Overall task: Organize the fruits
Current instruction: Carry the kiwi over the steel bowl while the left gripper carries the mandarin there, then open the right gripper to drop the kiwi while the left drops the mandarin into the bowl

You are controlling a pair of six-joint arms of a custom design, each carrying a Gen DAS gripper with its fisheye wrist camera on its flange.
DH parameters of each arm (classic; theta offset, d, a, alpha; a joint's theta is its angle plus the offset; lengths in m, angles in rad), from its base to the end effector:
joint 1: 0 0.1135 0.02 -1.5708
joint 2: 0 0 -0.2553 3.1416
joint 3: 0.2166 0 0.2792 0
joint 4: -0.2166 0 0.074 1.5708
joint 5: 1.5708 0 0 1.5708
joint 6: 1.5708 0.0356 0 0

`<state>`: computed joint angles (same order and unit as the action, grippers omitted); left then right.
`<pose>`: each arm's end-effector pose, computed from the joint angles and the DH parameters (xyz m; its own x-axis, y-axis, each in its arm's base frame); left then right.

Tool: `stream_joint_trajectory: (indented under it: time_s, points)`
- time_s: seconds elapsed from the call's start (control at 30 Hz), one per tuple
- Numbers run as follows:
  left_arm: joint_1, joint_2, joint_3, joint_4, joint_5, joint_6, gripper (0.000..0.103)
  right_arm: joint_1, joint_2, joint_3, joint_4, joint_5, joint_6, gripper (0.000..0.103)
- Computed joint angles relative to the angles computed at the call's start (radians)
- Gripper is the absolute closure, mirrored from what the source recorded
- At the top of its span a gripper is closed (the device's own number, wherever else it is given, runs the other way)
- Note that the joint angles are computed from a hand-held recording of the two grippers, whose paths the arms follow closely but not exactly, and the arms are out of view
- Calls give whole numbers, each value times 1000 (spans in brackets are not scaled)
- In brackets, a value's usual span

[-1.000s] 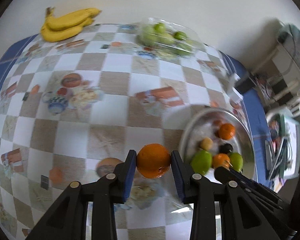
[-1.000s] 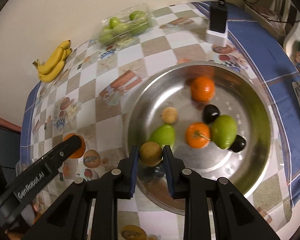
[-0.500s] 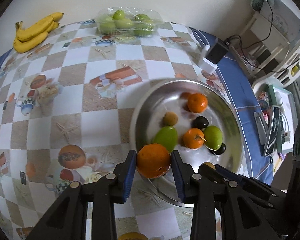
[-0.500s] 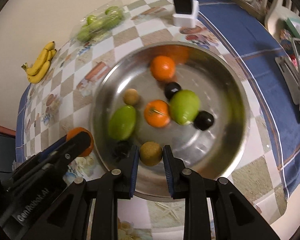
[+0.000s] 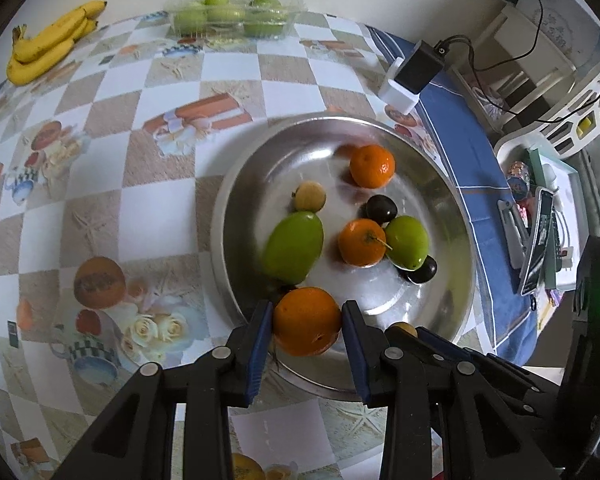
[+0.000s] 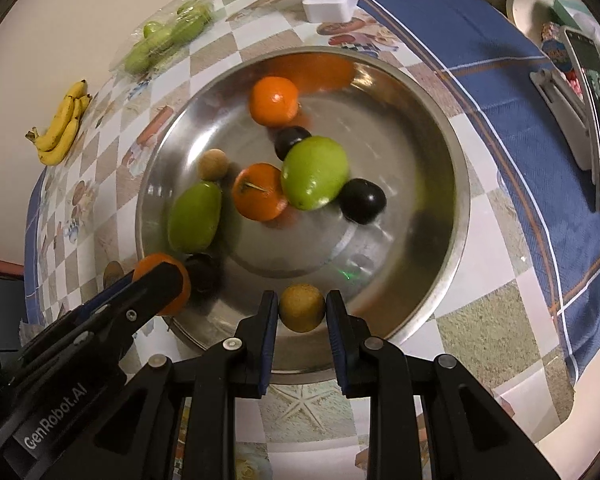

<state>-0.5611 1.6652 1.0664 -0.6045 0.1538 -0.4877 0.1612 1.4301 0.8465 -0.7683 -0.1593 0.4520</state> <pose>0.2870 -0.1868 0.1616 -0.9663 0.0604 -0.2504 0.1355 0.9460 -0.2947 0.2641 0.0487 0.1596 -0.9508 0.2823 -0.1277 0.2477 0.9401 0.2341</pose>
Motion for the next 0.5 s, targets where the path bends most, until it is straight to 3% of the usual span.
stream_joint_trajectory:
  time_s: [0.5]
  points:
    - [27,-52,-38,-5,30,0,60,2,-8,-3,-7,-3,10,77]
